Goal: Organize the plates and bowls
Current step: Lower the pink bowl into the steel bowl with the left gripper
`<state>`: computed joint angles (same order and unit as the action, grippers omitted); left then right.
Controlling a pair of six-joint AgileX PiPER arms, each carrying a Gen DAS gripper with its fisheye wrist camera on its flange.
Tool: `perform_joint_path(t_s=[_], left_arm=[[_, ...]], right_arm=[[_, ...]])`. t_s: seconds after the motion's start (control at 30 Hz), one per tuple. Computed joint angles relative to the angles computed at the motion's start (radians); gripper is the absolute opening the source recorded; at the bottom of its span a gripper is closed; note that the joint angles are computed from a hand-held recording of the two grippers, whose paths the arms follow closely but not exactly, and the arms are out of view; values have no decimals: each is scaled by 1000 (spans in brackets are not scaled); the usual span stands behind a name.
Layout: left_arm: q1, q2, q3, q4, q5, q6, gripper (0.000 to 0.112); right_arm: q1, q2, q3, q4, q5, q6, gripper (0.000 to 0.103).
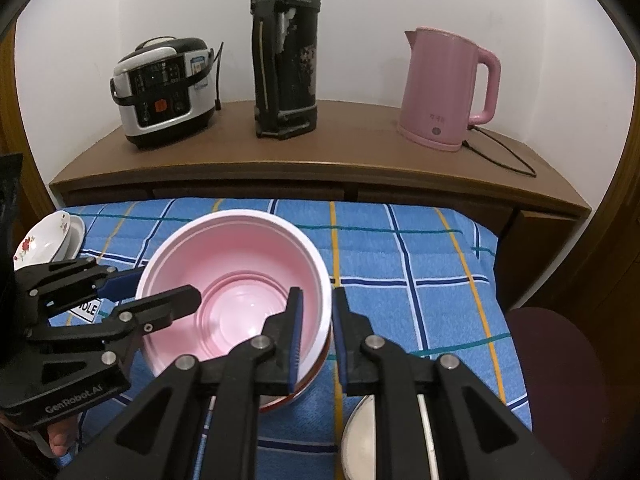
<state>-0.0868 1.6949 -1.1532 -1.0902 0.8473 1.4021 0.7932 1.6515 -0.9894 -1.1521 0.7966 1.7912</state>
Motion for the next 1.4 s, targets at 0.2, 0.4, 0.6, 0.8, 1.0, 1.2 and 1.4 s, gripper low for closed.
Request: perform_joint_path(t_s=[0.2,0.4,0.6,0.8,1.0,1.2,1.4], left_arm=[[-4,0,-4,12,-2,-11,30],[-3,0,2,21,-3,-5,30],[-3,7,-8,34,2,-18,30],[-3,8,-10,44,7,-25,30],[-10,13,-15,59,5,-33,30],[-12,17,-19,71,7,-37,30],[-18,23,-24,83,1,-44,30]], right_arm=[[-6,11,-7,16,-10,-14,17],[-13,25,-16,39,-18,-29,17],[-16,29,-16,43,-25,-32,17],[-18,33,-18,52,-28,-39,17],[-23,32,-17,53,-34,-43,17],[-29,32,-2,47,-50,-30,17],[-28,36,-2,45,-54,-24,17]])
